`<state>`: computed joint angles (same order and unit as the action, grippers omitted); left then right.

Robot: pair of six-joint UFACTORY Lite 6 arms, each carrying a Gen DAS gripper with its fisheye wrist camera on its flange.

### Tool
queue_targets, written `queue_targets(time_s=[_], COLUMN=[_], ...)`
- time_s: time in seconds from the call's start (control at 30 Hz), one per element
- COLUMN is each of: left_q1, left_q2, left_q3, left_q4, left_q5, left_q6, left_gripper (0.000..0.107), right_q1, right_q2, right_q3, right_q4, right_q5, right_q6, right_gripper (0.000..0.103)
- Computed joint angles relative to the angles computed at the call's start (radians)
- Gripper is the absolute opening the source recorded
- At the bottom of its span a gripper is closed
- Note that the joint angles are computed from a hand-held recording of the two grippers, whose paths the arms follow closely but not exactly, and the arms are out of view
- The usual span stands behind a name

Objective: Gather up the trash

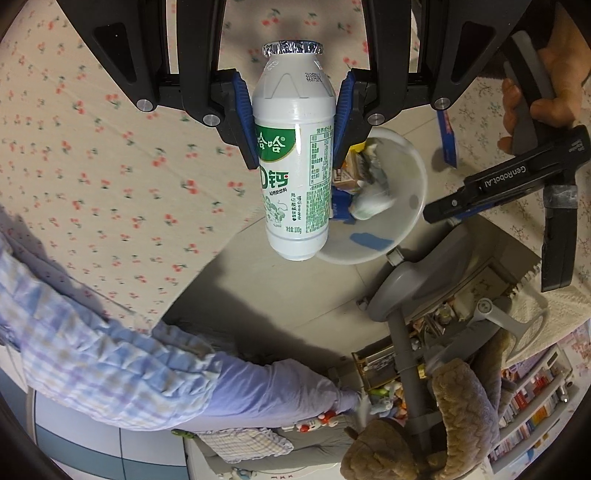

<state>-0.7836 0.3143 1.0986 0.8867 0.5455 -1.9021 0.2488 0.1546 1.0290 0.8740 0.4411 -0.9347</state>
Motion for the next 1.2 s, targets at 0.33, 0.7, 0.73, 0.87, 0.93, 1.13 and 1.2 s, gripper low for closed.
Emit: queue_targets(time_s=[0.33, 0.7, 0.73, 0.87, 0.93, 1.13, 1.2], left_q1=[0.049, 0.048, 0.044, 0.012, -0.012, -0.111, -0.153], left_q2=[-0.079, -0.08, -0.076, -0.051, -0.036, 0.012, 0.031], left_q3=[-0.077, -0.059, -0.053, -0.017, 0.009, 0.105, 0.141], left_q4=[-0.232, -0.222, -0.22, -0.23, -0.244, -0.235, -0.23], left_q5=[0.04, 0.069, 0.072, 0.084, 0.085, 0.146, 0.172], left_q6=[0.173, 0.178, 0.179, 0.198, 0.218, 0.235, 0.23], left_gripper=[0.086, 0.096, 0.097, 0.099, 0.1, 0.1, 0.1], right_q1=[0.129, 0.095, 0.085, 0.043, 0.022, -0.063, -0.123], right_q2=[0.192, 0.201, 0.183, 0.078, 0.0, -0.273, -0.409], right_q3=[0.146, 0.139, 0.127, 0.062, 0.007, -0.168, -0.264], right_q4=[0.046, 0.244, 0.245, 0.194, 0.134, -0.105, -0.141], right_q5=[-0.04, -0.051, -0.05, -0.044, -0.045, -0.017, 0.007], right_q6=[0.03, -0.146, -0.147, -0.087, -0.031, 0.156, 0.186], right_gripper=[0.039, 0.072, 0.072, 0.074, 0.076, 0.081, 0.085])
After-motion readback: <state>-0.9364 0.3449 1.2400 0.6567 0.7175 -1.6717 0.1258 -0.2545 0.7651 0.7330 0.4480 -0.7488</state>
